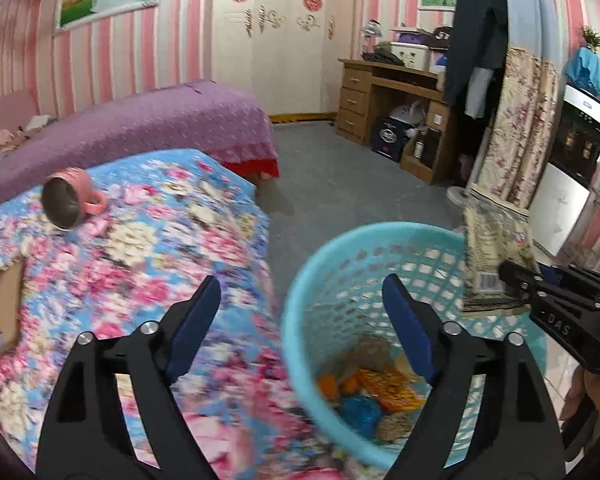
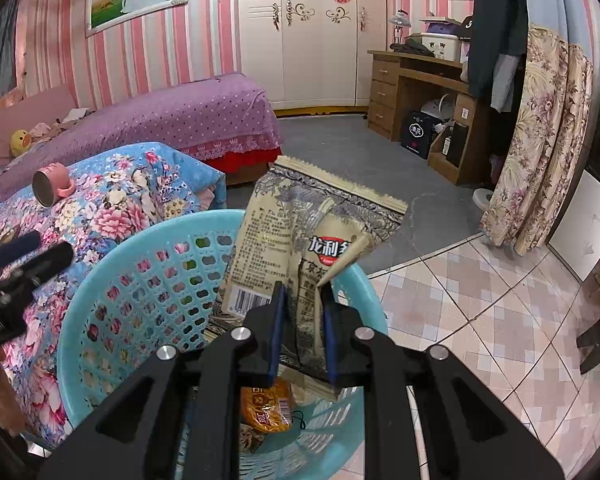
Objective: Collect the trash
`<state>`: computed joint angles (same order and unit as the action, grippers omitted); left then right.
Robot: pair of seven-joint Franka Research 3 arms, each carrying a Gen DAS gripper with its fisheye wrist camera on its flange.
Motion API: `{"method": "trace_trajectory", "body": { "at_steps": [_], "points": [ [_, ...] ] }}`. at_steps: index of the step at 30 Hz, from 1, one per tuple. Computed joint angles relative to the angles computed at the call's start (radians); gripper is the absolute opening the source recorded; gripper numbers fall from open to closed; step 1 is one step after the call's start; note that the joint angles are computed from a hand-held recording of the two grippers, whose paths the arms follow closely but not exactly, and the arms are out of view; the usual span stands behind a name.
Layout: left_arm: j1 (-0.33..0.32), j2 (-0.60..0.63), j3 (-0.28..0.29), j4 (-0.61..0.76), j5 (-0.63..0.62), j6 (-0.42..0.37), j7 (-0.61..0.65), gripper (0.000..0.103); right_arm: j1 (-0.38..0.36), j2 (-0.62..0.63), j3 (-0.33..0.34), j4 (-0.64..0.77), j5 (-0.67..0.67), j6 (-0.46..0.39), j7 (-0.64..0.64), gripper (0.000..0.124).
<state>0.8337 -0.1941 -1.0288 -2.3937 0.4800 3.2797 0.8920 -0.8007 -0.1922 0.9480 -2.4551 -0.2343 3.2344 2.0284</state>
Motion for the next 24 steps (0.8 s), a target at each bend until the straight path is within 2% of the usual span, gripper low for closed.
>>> {"method": "trace_trajectory", "body": {
  "at_steps": [4,6,7,8,10,11,12,13,14,15,17,20,22,24],
  "points": [
    [-0.021,-0.075,0.069,-0.046,-0.030,0.019,-0.010,0.092,-0.057,-0.005,0.061,0.004,-0.001,0.007,0.011,0.024],
    [-0.065,-0.105,0.132,-0.073,-0.046,0.023,-0.008,0.094,-0.079,-0.003,0.093,0.007,0.012,0.020,0.007,0.029],
    [-0.106,-0.116,0.183,-0.088,-0.052,0.021,-0.004,0.094,-0.090,-0.006,0.110,0.009,0.025,0.022,0.002,0.036],
    [-0.156,-0.129,0.244,-0.106,-0.056,0.020,0.000,0.094,-0.097,-0.005,0.125,0.010,0.038,0.026,-0.003,0.051],
    [-0.240,-0.163,0.352,-0.147,-0.061,0.022,0.010,0.095,-0.100,-0.004,0.147,0.015,0.062,0.020,-0.017,0.073],
    [-0.260,-0.180,0.380,-0.164,-0.063,0.024,0.016,0.095,-0.120,-0.015,0.176,0.020,0.068,0.008,-0.013,0.076],
    [-0.275,-0.205,0.404,-0.185,-0.066,0.027,0.021,0.096,-0.111,-0.015,0.174,0.019,0.067,0.005,-0.012,0.076],
    [-0.306,-0.242,0.450,-0.218,-0.069,0.033,0.029,0.097,-0.068,-0.004,0.142,0.020,0.074,0.002,-0.015,0.078],
    [-0.334,-0.262,0.489,-0.240,-0.072,0.035,0.039,0.097,-0.029,-0.001,0.110,0.019,0.079,0.000,-0.009,0.090],
    [-0.365,-0.282,0.530,-0.262,-0.075,0.035,0.049,0.097,0.013,-0.002,0.075,0.015,0.085,0.002,0.001,0.095],
    [-0.436,-0.338,0.625,-0.314,-0.077,0.025,0.075,0.097,0.133,-0.022,-0.019,-0.001,0.108,0.019,0.011,0.098],
    [-0.530,-0.425,0.762,-0.390,-0.077,0.001,0.120,0.097,0.269,-0.062,-0.106,-0.020,0.152,0.038,-0.001,0.098],
    [-0.579,-0.493,0.844,-0.436,-0.077,-0.029,0.155,0.097,0.316,-0.094,-0.113,-0.022,0.190,0.046,-0.008,0.098],
    [-0.603,-0.552,0.904,-0.473,-0.083,-0.052,0.187,0.097,0.312,-0.140,-0.075,-0.025,0.226,0.046,-0.005,0.098]
  ]
}}
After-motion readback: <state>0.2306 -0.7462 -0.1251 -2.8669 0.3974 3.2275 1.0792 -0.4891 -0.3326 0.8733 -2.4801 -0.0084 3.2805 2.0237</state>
